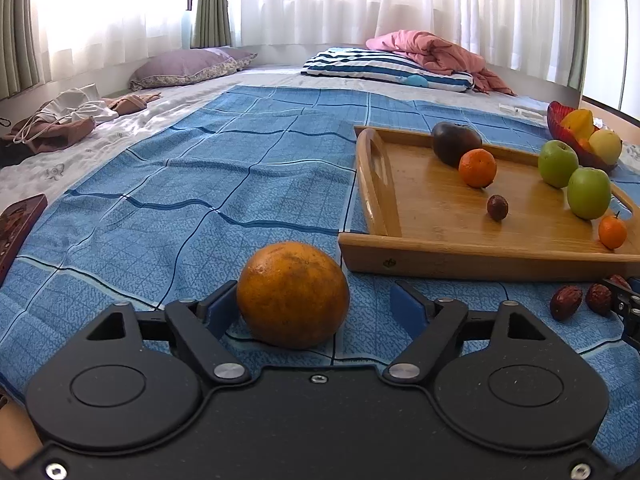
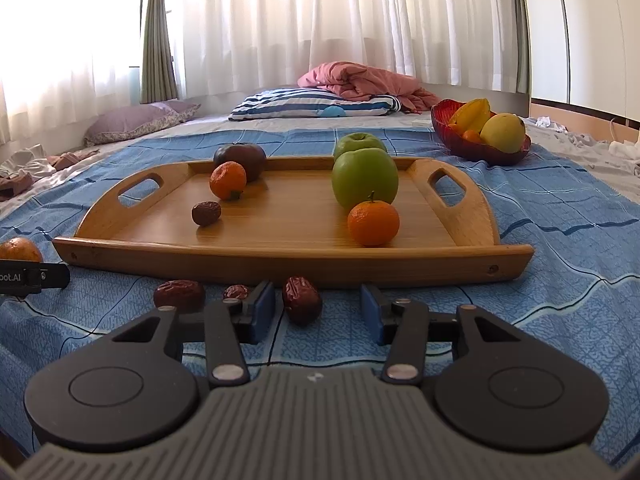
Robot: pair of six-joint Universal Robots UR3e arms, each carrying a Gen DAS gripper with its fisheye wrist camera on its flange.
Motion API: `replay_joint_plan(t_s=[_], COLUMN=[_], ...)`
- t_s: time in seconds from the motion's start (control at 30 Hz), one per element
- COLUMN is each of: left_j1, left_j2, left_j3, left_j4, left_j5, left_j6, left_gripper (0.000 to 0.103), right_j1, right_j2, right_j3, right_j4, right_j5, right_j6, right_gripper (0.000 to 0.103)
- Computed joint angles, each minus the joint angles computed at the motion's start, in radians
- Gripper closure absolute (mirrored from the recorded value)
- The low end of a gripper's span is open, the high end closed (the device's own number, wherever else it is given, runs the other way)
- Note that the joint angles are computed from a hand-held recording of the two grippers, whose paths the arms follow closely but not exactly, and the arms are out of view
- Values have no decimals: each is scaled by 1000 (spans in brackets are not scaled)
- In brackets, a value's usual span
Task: Organize fruits
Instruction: 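Grasp the large orange with the left tool while the right tool grasps the date, then carry the large orange with the left tool while the right tool carries the date onto the tray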
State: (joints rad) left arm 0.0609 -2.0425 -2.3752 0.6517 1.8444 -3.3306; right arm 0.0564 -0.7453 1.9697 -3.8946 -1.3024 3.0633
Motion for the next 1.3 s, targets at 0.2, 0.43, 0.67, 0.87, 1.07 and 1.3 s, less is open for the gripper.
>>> replay_joint_plan(t_s=[0.2, 0.43, 0.67, 0.87, 1.07, 1.3], left_j1=[3, 13, 36, 30, 11, -3], left_j2=[-12, 4, 52, 99, 145, 166], left_j3=[16, 18, -4, -21, -8, 58], left_j4=[-2, -14, -43, -50, -71, -124], left_j5=[-3, -2, -45, -59, -63, -88], left_j6=[12, 18, 11, 15, 21, 54], left_gripper=[34, 52, 53, 53, 53, 53], right_j1=[3, 10, 7, 21, 21, 23], right_j2=[1, 2, -12, -21, -34, -45], right_j3=[-1, -7, 6, 15, 7, -30], right_j4=[-1, 1, 2, -31, -39, -29], right_j5=[-3, -2, 27, 3, 10, 17], right_j6=[0, -6, -9, -12, -2, -5], right_gripper=[54, 68, 80, 80, 80, 80])
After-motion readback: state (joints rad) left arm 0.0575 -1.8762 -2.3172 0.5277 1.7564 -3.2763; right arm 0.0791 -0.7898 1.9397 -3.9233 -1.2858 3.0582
